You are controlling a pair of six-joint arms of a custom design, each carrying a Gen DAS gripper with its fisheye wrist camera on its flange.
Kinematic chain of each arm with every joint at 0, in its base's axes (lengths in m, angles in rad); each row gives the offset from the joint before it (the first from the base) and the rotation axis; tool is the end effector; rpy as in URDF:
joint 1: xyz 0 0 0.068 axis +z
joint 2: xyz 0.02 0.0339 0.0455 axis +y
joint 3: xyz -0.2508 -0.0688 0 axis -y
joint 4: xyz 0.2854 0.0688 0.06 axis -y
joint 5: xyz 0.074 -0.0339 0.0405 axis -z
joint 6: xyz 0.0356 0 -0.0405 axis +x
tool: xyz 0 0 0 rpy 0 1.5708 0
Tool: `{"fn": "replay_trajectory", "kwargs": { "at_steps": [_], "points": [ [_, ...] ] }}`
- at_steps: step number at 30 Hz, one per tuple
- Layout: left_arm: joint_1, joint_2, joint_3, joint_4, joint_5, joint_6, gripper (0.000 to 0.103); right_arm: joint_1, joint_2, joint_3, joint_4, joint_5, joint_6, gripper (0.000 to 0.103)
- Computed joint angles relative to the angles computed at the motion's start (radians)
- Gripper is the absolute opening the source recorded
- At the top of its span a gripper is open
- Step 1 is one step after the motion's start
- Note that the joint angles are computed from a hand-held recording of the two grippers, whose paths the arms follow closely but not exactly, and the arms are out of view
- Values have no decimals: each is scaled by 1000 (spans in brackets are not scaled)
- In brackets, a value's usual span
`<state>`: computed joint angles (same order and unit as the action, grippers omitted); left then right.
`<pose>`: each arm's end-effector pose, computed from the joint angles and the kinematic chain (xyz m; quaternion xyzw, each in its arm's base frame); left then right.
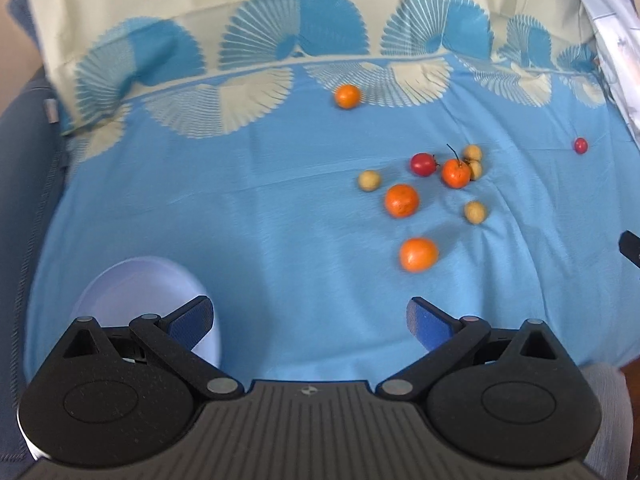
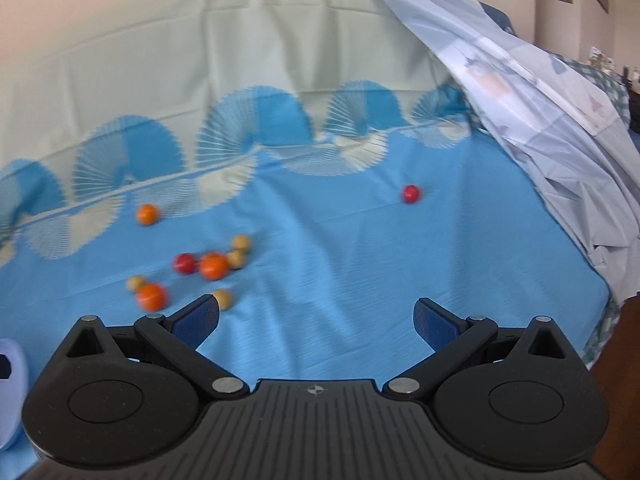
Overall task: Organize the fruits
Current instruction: 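Reach the right gripper to the red tomato while the left gripper approaches a tangerine, then close the left gripper on the small tangerine while the right gripper holds the tomato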
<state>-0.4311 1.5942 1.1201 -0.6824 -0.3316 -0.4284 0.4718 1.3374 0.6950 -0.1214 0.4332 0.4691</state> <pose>0.3233 -0.1359 0.1888 -0.0326 0.9652 0.0623 0.2517 0.2769 0.1245 0.1610 0.0832 0.8983 -0.0024 0.4314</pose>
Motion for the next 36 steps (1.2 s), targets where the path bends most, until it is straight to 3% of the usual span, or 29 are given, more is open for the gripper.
{"fn": "replay_trajectory", "kwargs": {
  "at_steps": [5, 10, 12, 16, 20, 22, 23, 25, 26, 27, 29, 30, 36],
  "points": [
    [19, 337, 294, 6, 24, 19, 103, -173, 248, 114, 188, -46, -125, 102],
    [32, 624, 586, -58, 42, -18, 103, -356, 635, 442, 303, -108, -208, 102],
    [32, 691, 656, -63, 36, -31, 103, -417, 795, 630, 260, -204, -208, 102],
    [31, 814, 789, -98, 29, -19, 103, -487, 1059, 972, 138, -267, -211, 102],
    [39, 906, 883, -146, 45, -1, 103, -507, 1275, 1264, -8, -260, -201, 101],
    [44, 919, 889, -155, 59, 17, 102, -513, 1341, 1345, -39, -258, -231, 89],
    [46, 899, 856, -128, 69, 20, 97, -507, 1340, 1326, -2, -232, -272, 86],
    [60, 838, 771, -57, 133, 28, 64, -504, 1307, 1255, 84, -269, -347, 32],
    [67, 818, 752, -45, 166, 27, 41, -500, 1299, 1248, 82, -262, -360, 32],
    [70, 807, 745, -46, 180, 26, 27, -493, 1284, 1226, 93, -239, -380, 32],
    [73, 772, 701, -13, 179, 36, 21, -481, 1239, 1139, 163, -218, -432, 32],
    [75, 752, 675, 3, 180, 46, 10, -477, 1213, 1100, 182, -214, -445, 32],
    [80, 658, 582, 26, 190, 54, 9, -460, 996, 818, 263, -290, -393, 32]
  ]
}}
